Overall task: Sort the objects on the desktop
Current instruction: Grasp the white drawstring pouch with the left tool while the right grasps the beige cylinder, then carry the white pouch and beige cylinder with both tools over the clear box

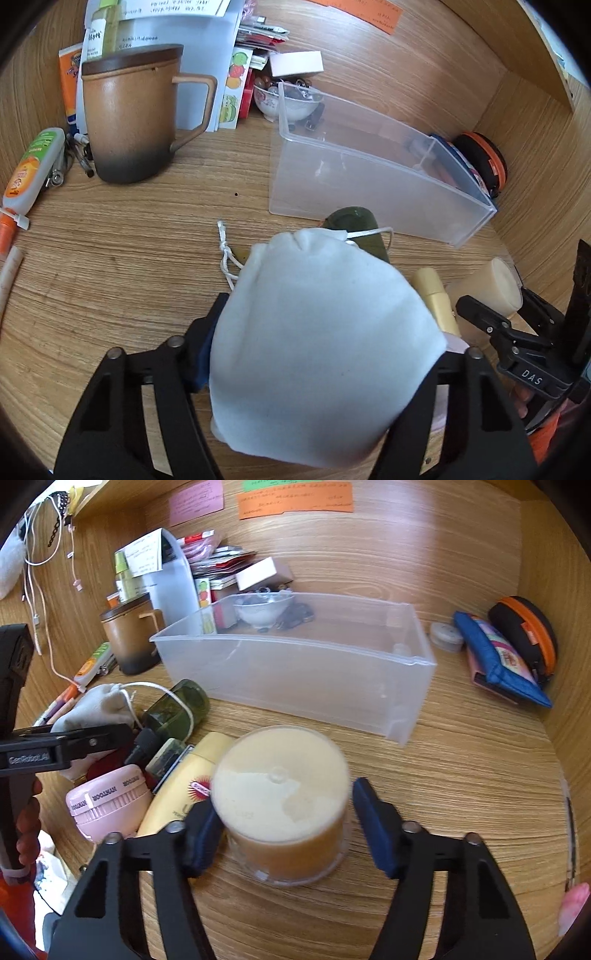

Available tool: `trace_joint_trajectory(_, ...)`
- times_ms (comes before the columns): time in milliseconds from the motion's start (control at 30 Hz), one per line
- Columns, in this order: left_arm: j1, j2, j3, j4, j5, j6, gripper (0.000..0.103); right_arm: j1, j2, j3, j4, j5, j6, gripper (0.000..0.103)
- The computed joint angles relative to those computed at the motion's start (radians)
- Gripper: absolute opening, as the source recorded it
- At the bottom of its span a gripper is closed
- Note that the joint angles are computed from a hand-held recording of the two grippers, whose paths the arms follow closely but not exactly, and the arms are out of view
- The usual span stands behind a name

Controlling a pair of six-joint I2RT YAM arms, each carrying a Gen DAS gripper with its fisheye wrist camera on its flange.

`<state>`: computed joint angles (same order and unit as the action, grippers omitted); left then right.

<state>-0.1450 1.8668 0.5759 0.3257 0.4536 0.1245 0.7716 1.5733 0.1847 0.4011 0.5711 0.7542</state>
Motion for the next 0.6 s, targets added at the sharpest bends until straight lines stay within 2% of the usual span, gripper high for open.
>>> trace_joint_trajectory(133, 0.003, -0.010, -0.007, 0.009, -0.005, -0.003, 0.053, 0.014, 0.027, 0.006, 0.018, 0.022, 0.012, 0.055)
trace_joint_trajectory(400, 0.020, -0.053, -0.019, 0.013, -0.021, -0.008, 0.049, 0.012, -0.006, -0.009, -0.004, 0.020, 0.041, 0.055)
trace_joint_trajectory(600, 0.037, -0.119, -0.035, 0.000, -0.006, 0.001, 0.049, 0.009, -0.118, -0.044, -0.061, 0.039, 0.060, 0.055)
